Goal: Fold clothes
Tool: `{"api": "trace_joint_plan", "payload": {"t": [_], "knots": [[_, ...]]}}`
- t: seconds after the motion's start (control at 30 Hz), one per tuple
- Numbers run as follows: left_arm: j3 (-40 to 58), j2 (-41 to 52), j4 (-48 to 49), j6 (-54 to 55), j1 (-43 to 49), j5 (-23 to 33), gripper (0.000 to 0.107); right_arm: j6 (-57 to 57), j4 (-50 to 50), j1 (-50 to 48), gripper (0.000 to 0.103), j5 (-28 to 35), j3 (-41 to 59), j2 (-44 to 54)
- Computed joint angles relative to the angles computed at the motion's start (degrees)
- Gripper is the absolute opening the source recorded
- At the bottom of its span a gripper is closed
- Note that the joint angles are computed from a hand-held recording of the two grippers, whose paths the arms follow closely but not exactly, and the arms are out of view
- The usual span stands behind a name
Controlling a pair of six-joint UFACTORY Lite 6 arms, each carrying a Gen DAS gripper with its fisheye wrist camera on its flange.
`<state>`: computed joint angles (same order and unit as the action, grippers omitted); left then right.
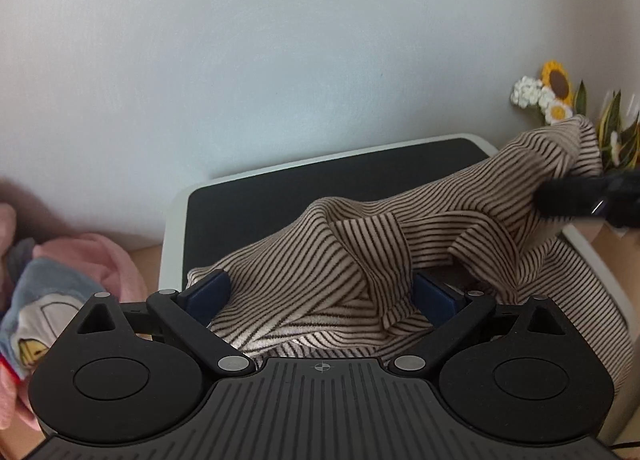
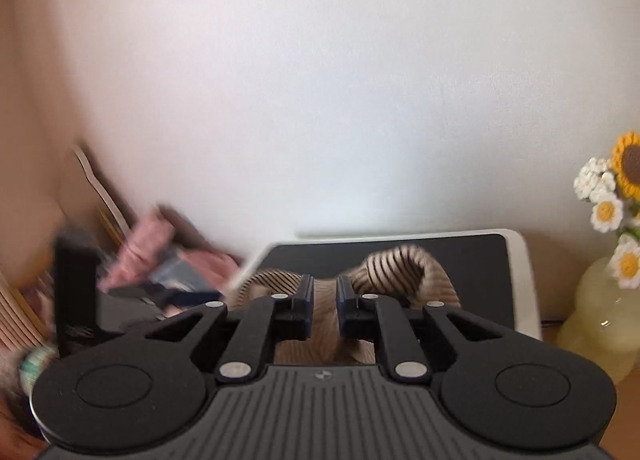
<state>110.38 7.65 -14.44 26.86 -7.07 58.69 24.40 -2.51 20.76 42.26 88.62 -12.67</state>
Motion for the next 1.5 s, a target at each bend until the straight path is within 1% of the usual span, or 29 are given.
{"api": "trace_joint_plan", "payload": {"t": [0.07, 0.1, 0.13, 0.17, 0.2, 0.27, 0.3, 0.4, 0.43, 0.47, 0.5, 0.53, 0.57, 0.6, 0.63, 0.7, 0.73, 0.77, 0.83, 0.87, 0.93, 1.03, 1.17, 1.27, 1.4, 1.5], "knots": [[-3.7, -2.2, 2.6, -1.2, -1.9, -2.9, 0.100, 4.0, -5.2, 0.6, 0.012, 2.6, -4.1, 1.0], [-5.8, -3.4, 3.9, -1.8, -2.8, -4.4, 0.100, 4.2, -4.9, -0.4, 0.011, 3.6, -6.6, 1.3], [-7.6, -4.4, 4.4, -1.6, -3.3, -5.5, 0.100, 5.1, -4.1, -1.1, 0.008, 2.2, -10.9, -0.3], [-9.2, -5.4, 5.0, -1.3, -3.7, -6.5, 0.100, 5.7, -4.0, -1.3, 0.008, -0.8, -15.3, -3.4], [-9.6, -5.6, 5.0, -1.1, -3.7, -6.8, 0.100, 5.2, -3.0, -1.7, 0.008, -1.7, -17.2, -5.1], [-9.8, -5.7, 4.6, -0.6, -3.3, -6.8, 0.100, 4.2, 0.4, -3.4, 0.011, 0.6, -16.2, -5.1], [-9.5, -5.4, 4.2, -0.4, -3.1, -6.6, 0.100, 1.4, 3.9, -4.4, 0.015, 1.4, -14.9, -5.1], [-10.3, -6.0, 3.8, 0.2, -2.8, -6.9, 0.100, -11.7, 15.9, -7.0, 0.015, 0.4, -9.3, -5.6], [-10.6, -6.3, 3.8, 0.4, -2.7, -7.0, 0.100, -14.1, 18.1, -6.7, 0.019, -0.6, -6.5, -4.9], [-11.0, -6.7, 3.8, 0.6, -2.6, -7.1, 0.100, -14.4, 17.8, -5.7, 0.023, -1.9, -3.2, -3.4], [-11.4, -7.0, 3.7, 0.9, -2.5, -7.2, 0.100, -13.6, 16.4, -4.3, 0.035, -3.1, 0.4, -1.7], [-11.7, -7.4, 3.5, 1.2, -2.4, -7.3, 0.100, -11.5, 12.9, -2.7, 0.045, -4.6, 3.1, 0.6], [-12.2, -7.7, 3.3, 1.6, -2.3, -7.4, 0.101, -9.3, 8.1, -1.1, 0.047, -5.3, 5.5, 3.4], [-12.5, -8.1, 2.7, 2.5, -1.9, -7.2, 0.101, -7.3, 3.4, 0.2, 0.047, -5.7, 8.1, 6.4], [-12.9, -8.5, 1.5, 3.9, -1.1, -6.9, 0.101, -3.8, -1.9, 1.5, 0.047, -4.2, 9.5, 9.3], [-14.2, -9.8, -2.4, 8.1, 1.3, -5.9, 0.101, -0.8, -7.1, 2.9, 0.045, -1.3, 7.2, 11.7], [-15.1, -10.7, -4.5, 10.5, 2.6, -5.2, 0.101, 0.2, -10.6, 3.8, 0.040, -0.3, 3.8, 10.3], [-15.8, -11.6, -5.9, 12.8, 3.6, -4.3, 0.102, -0.2, -13.1, 3.9, 0.039, -1.3, -1.8, 6.6], [-17.8, -13.0, -5.4, 15.0, 3.6, -4.9, 0.103, 1.2, -14.9, 4.8, 0.039, -3.9, -8.7, 1.7], [-18.6, -13.4, -4.7, 15.7, 3.3, -5.4, 0.103, 1.8, -14.8, 4.8, 0.040, -3.9, -10.2, 0.0], [-18.2, -12.4, -3.7, 15.1, 2.2, -6.3, 0.103, 3.9, -17.7, 6.0, 0.040, -3.7, -10.6, 0.0], [-12.1, -7.0, -5.3, 14.0, 2.9, -4.7, 0.103, 8.1, -24.4, 7.5, 0.040, -7.1, -11.1, 3.4], [-2.0, 2.2, -6.2, 14.0, 2.7, -3.1, 0.103, 12.6, -31.9, 7.1, 0.040, -10.5, -10.1, 7.9], [8.2, 10.7, -7.9, 13.6, 3.4, 1.1, 0.103, 13.9, -36.4, 5.7, 0.040, -12.7, -9.2, 10.9], [26.7, 23.8, -9.4, 9.9, 4.3, 9.3, 0.103, 6.8, -31.5, 1.4, 0.042, -15.1, -6.4, 13.8], [35.0, 29.1, -8.5, 8.9, 3.6, 11.3, 0.103, 4.3, -30.2, -0.5, 0.043, -16.6, -4.8, 15.8]]}}
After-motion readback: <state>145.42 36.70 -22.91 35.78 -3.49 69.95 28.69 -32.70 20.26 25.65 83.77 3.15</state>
